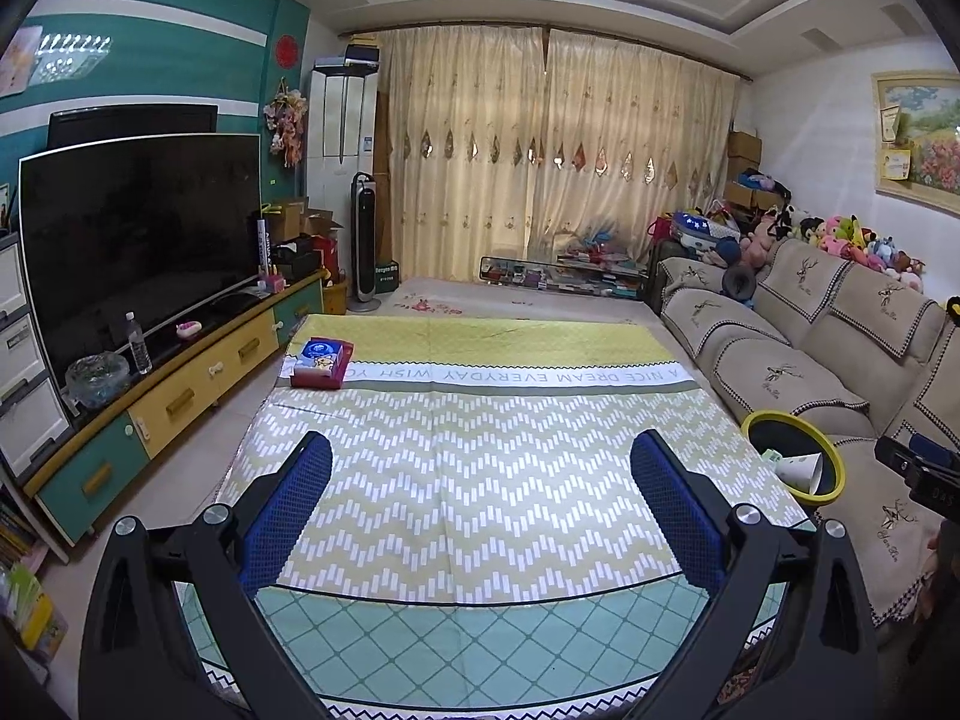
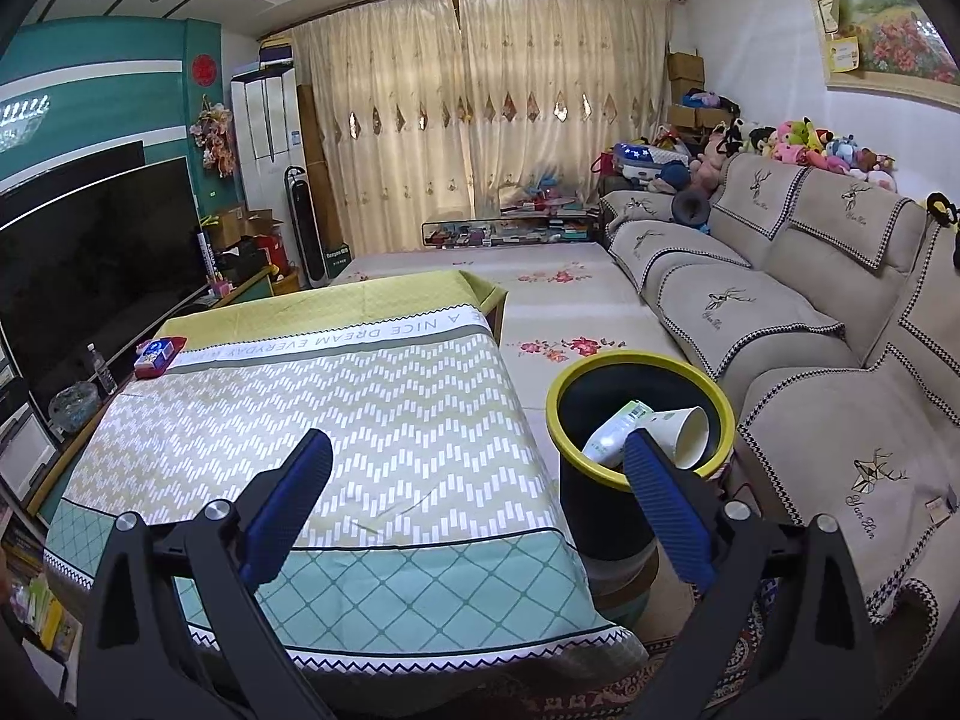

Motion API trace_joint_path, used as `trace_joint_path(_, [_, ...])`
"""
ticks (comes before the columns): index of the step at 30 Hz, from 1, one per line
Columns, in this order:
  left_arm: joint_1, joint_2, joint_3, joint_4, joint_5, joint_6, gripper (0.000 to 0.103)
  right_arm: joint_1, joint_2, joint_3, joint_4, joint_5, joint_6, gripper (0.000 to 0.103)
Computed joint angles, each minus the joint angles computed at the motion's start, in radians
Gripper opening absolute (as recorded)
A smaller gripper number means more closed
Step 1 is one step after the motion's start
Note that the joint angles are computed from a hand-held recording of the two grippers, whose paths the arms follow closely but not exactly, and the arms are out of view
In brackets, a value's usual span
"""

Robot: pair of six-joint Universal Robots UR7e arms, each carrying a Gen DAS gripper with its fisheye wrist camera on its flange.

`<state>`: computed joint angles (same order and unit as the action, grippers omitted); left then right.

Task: Collect trash

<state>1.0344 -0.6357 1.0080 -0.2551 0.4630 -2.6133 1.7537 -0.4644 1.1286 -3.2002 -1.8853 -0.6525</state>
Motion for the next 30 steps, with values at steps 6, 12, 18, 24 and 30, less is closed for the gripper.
trace_joint_path(6, [0.004,0.005,-0.006,-0.01,-0.007,0.014,0.098,-0.001,0.006,-0.007,0.004,-0.003,0.001,0.093])
trace_joint_path(12, [0.005,0.008,-0.006,-0.012,-0.005,0.016,0.098,-0.001,0.007,-0.009,0.005,-0.003,0.002,0.093])
trace_joint_path(18, [0.008,0.014,-0.007,-0.029,-0.007,0.031,0.098,-0.004,0.01,-0.011,0.009,-0.001,0.0,0.093])
trace_joint_path(24, [0.01,0.014,-0.008,-0.028,-0.006,0.029,0.098,-0.005,0.014,-0.014,0.009,-0.004,0.004,0.093])
trace_joint_path(30, [0.012,0.016,-0.007,-0.028,-0.006,0.028,0.098,-0.004,0.019,-0.021,0.021,-0.005,0.006,0.093])
